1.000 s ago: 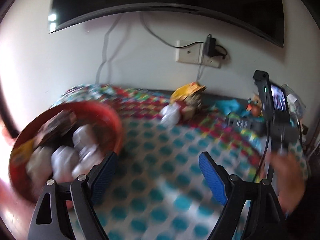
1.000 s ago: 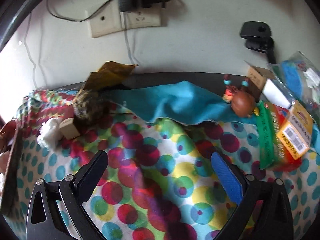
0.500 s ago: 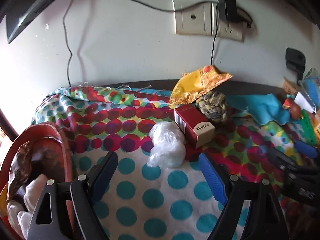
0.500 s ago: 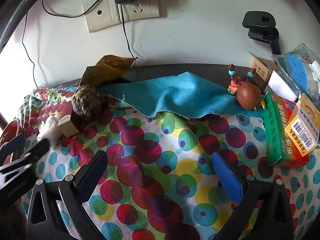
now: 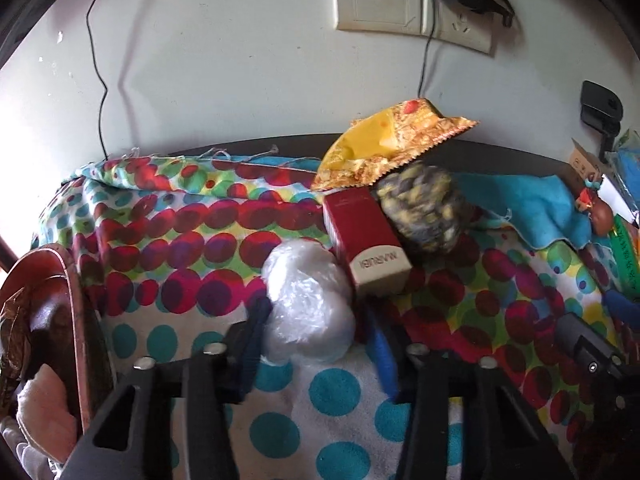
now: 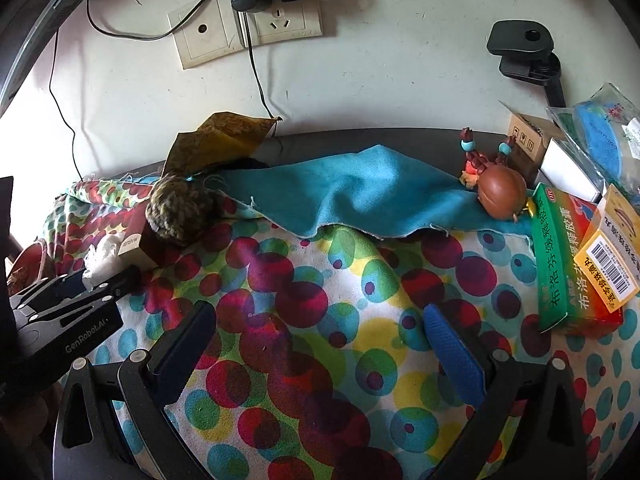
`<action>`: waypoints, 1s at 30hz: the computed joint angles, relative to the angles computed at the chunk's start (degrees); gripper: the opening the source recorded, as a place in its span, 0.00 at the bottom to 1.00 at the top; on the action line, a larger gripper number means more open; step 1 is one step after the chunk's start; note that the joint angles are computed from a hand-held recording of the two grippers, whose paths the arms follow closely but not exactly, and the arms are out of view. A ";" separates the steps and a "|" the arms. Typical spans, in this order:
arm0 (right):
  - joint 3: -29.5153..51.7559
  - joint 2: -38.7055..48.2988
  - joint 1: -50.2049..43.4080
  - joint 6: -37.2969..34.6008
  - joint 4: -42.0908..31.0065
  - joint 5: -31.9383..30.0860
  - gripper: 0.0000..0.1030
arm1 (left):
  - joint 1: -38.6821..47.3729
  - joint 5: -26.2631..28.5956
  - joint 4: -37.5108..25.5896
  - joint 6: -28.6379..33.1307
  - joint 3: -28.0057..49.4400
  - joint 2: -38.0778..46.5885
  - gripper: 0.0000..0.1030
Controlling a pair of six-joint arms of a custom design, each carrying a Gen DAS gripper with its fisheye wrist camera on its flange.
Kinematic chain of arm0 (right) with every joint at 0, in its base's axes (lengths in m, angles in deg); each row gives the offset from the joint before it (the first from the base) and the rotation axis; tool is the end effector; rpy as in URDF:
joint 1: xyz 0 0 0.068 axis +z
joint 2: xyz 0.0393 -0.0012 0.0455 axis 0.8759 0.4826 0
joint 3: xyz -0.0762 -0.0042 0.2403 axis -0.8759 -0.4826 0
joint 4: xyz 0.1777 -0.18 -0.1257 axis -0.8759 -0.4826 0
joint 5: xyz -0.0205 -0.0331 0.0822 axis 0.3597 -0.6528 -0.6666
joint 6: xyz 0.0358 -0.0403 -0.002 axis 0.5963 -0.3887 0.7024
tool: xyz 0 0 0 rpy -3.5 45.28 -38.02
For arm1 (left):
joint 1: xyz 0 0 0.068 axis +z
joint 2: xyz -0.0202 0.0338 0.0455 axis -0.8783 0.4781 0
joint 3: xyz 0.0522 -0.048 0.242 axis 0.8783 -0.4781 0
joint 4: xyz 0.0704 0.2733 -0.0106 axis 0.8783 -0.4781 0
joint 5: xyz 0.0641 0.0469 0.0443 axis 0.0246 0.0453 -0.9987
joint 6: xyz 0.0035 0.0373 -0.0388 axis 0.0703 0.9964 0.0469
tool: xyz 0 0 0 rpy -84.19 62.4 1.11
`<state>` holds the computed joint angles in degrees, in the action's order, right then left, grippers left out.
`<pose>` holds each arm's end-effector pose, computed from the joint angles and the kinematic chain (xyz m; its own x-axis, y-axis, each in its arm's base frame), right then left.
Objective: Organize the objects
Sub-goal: 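Grasp the clear plastic bag with the left gripper, then carry the plastic bag into the tray with the left gripper while the right gripper grasps the red MARUBI box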
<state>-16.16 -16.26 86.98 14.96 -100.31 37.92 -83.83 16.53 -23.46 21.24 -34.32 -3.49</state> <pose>0.2128 0.0905 0.1247 -0.7283 0.2064 -0.6534 0.1735 0.9780 0.1157 0.2663 -0.1043 0.1193 -0.7452 0.2134 -0.6318 0.2330 0.9710 0.0531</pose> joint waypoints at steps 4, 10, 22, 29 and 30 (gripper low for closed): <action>-0.01 -0.10 -0.13 0.01 -0.17 -0.12 1.00 | -0.47 0.34 -0.35 -0.13 -0.67 -1.16 0.33; 0.63 0.52 0.55 0.23 -0.81 0.90 1.00 | -1.34 0.86 -4.81 -1.56 -5.33 -12.90 0.32; 2.06 1.87 1.82 -0.10 -2.14 2.96 1.00 | 1.22 1.35 -17.47 -1.86 -12.81 -34.34 0.32; 3.57 3.36 4.03 -1.02 -3.22 5.82 1.00 | 23.83 10.73 -29.81 9.02 -13.60 -52.04 0.32; 3.71 3.48 4.35 -1.22 -3.25 6.16 1.00 | 28.17 12.95 -30.34 11.15 -13.25 -52.18 0.32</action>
<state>-12.45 -12.78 91.33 13.74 -103.56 44.08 -55.66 29.48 -53.80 32.38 -47.56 -55.67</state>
